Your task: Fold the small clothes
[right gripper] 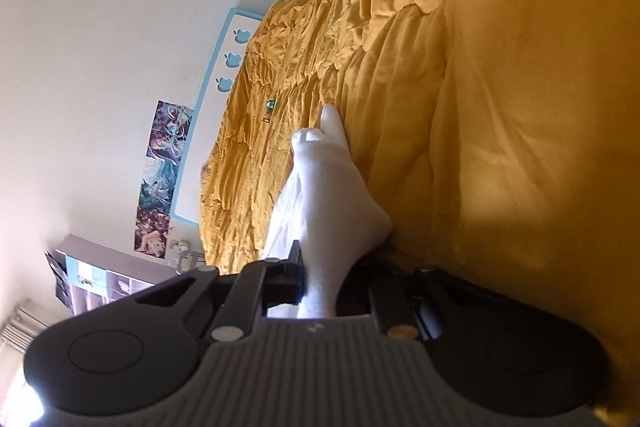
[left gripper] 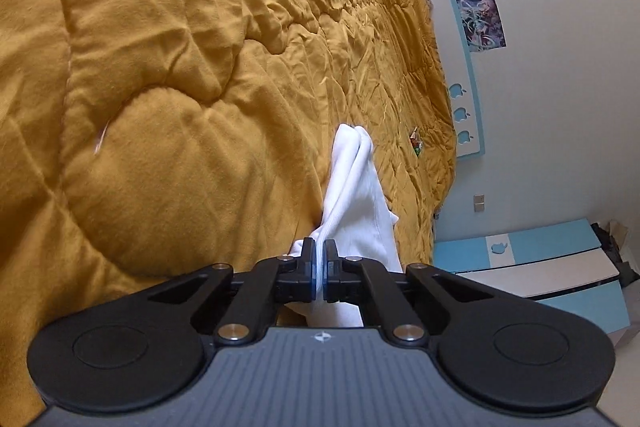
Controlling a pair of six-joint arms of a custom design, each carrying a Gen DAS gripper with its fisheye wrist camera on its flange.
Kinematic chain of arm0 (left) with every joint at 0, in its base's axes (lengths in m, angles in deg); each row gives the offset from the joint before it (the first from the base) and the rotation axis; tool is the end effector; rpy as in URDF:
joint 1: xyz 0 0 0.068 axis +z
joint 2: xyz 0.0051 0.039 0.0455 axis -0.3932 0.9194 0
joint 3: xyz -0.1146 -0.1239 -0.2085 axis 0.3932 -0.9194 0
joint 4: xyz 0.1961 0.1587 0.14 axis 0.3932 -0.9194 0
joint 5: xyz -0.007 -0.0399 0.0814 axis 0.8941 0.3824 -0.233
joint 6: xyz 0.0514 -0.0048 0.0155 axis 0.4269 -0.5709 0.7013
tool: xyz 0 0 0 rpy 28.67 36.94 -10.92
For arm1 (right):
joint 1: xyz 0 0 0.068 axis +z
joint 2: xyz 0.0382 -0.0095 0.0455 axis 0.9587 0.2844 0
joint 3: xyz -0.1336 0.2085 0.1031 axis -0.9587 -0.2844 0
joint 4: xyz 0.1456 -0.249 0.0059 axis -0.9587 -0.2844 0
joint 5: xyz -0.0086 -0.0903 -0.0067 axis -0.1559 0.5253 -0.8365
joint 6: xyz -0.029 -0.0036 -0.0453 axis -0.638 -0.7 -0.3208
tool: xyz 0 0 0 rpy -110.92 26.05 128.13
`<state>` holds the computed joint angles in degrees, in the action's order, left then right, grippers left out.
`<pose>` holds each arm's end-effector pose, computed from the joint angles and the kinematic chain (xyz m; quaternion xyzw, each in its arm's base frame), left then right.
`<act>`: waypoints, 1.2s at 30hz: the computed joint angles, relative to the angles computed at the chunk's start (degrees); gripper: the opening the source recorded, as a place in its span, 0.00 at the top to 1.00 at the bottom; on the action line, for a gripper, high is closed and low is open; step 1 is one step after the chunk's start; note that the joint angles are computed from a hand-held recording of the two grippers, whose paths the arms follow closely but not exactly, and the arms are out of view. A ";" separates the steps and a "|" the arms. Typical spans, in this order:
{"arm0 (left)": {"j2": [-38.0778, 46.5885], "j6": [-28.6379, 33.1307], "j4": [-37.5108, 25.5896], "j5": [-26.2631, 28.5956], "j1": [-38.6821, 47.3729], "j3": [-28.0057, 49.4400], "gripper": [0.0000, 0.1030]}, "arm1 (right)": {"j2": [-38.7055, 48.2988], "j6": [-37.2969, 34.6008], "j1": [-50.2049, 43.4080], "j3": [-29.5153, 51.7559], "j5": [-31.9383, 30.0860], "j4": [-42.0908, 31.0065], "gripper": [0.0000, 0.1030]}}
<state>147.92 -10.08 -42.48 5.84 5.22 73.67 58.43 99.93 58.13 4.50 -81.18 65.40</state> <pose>0.2897 0.1255 0.1138 -0.3729 0.7548 -0.4419 0.3097 0.2465 -0.0509 0.1080 0.4224 0.6977 0.4063 0.4120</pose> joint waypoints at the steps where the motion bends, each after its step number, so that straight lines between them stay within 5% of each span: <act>1: -0.33 0.35 0.23 0.69 0.26 -0.31 0.98 | 0.13 0.95 -1.13 0.80 -1.83 -0.77 0.94; 8: -3.71 4.64 -6.38 3.96 2.21 0.51 0.98 | 2.36 4.67 -5.36 2.86 -7.73 -2.15 0.94; 11: -7.80 0.23 1.98 -4.85 2.54 -4.46 0.92 | 2.09 3.76 -5.42 2.63 -7.86 -2.49 0.84; 12: -8.61 -0.81 4.48 -6.35 3.01 -5.63 0.78 | 2.39 4.19 -5.42 2.33 -7.96 -1.04 0.78; 14: -7.43 -6.33 14.36 -3.78 4.74 -7.80 0.50 | 3.22 4.89 -5.56 1.80 -8.20 1.55 0.72; 17: 0.15 -18.13 29.76 3.70 6.10 -7.52 0.44 | 3.08 5.07 -5.55 2.03 -8.19 0.98 0.71; 19: 4.25 -22.28 32.49 5.69 5.44 -4.73 0.42 | 3.37 5.59 -5.77 1.65 -8.75 2.44 0.69; 22: 6.64 -18.75 25.18 3.45 2.89 1.31 0.41 | 3.61 4.40 -5.73 1.84 -9.19 2.33 0.68; 31: 23.75 8.48 -11.46 4.39 -5.68 36.72 0.37 | 4.91 -1.16 -4.14 3.41 -7.75 -0.33 0.69; 36: 30.58 14.50 -22.15 -0.05 -9.20 48.65 0.37 | 5.87 -3.48 -3.05 5.73 -6.47 -3.60 0.69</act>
<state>178.50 4.42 -64.63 5.79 -3.97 122.32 64.30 96.45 55.08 10.23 -87.65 61.80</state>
